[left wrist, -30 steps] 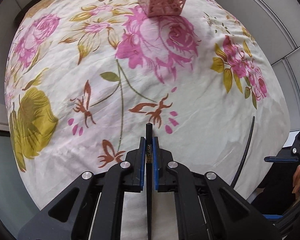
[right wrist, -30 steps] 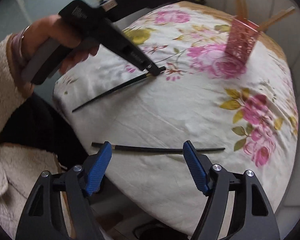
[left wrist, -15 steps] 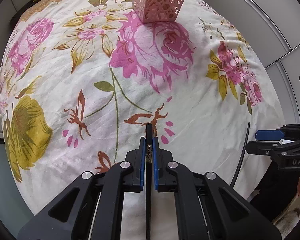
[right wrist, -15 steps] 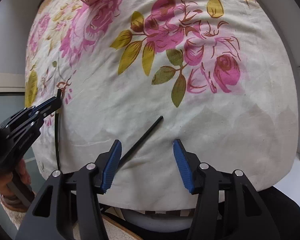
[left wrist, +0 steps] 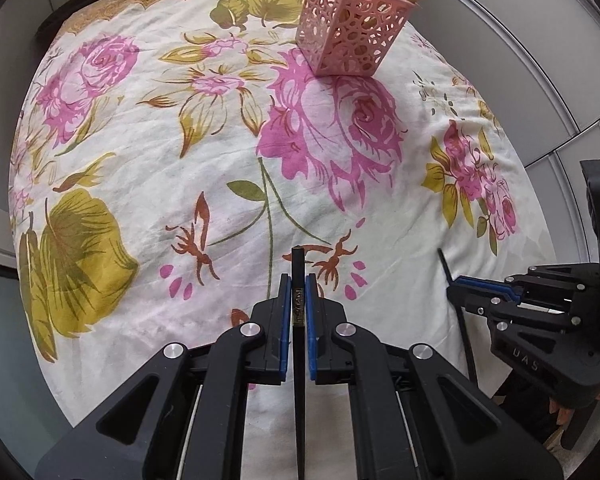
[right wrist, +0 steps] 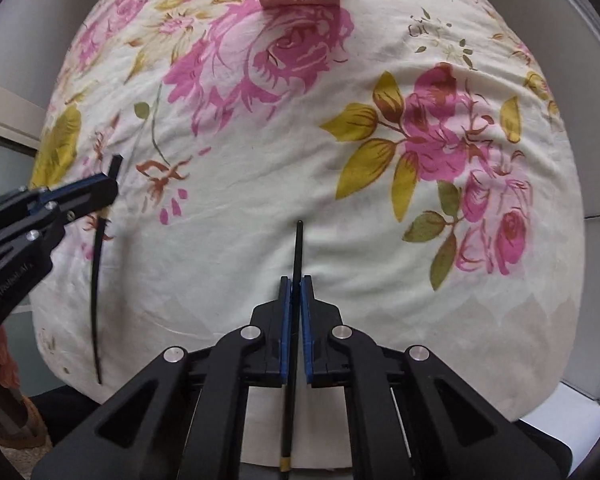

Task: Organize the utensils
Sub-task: 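Close the right tool on the second black chopstick while the left tool holds its own, then lift both black chopsticks upright and carry them above the pink cup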

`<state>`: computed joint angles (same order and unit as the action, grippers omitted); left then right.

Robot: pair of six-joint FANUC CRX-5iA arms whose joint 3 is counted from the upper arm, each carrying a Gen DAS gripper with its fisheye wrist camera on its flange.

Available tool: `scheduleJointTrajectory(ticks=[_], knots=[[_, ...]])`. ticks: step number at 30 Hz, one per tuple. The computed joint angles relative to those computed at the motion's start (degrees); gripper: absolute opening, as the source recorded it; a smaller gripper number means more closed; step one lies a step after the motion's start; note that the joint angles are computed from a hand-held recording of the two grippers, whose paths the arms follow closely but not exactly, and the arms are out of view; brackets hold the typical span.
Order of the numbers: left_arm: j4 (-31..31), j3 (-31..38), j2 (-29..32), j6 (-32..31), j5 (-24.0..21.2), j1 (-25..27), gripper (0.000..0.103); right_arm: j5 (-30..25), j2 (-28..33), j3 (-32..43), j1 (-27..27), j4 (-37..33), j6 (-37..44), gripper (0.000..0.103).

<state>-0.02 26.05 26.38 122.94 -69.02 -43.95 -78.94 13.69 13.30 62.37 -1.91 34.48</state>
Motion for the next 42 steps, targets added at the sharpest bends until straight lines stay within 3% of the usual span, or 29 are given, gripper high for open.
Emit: scheduleJointTrajectory(ticks=[5,13,20,25,29,35,38,42], knots=[[2.4,-2.5,-1.2,0.2,2.6,0.9,0.006,2.0,-2.6,-2.3,-2.1,-0.8,0.1,0.005],[1.3,1.0,1.3,1.1,-0.2,0.7,0.007,0.2,-3.2,-2.9,-5.1,-2.1,1.4,0.005],[-1.3,8.5,6.6,1.2,-7.3,-0.2,0.007,-6.8,1.4,3.3,-4.0,-0.7,1.8,0.006],[-4.6,13.3,9.1,0.7,-10.4,-1.4,0.007,-3.4,0.1,1.7,-4.2,-0.4,0.7,0.005],[-2.6,8.6,6.1,1.4,-3.7,-0.8,0.006,5.7,-6.1,-5.3,-5.0,-0.7,0.6,0.005],[-2.8,-0.2,-2.4,2.3,9.5,-1.9,0.006,19.4,-19.5,-20.0,0.7,11.8,-8.2,0.005],[-9.3,-0.6,-5.0,6.1,12.7,-4.3,0.006,23.8,-25.0,-26.5,4.2,23.0,-15.6,0.005],[-20.8,2.6,-6.1,11.7,13.3,-8.4,0.006,26.5,-27.5,-29.7,6.2,35.4,-22.4,0.005]])
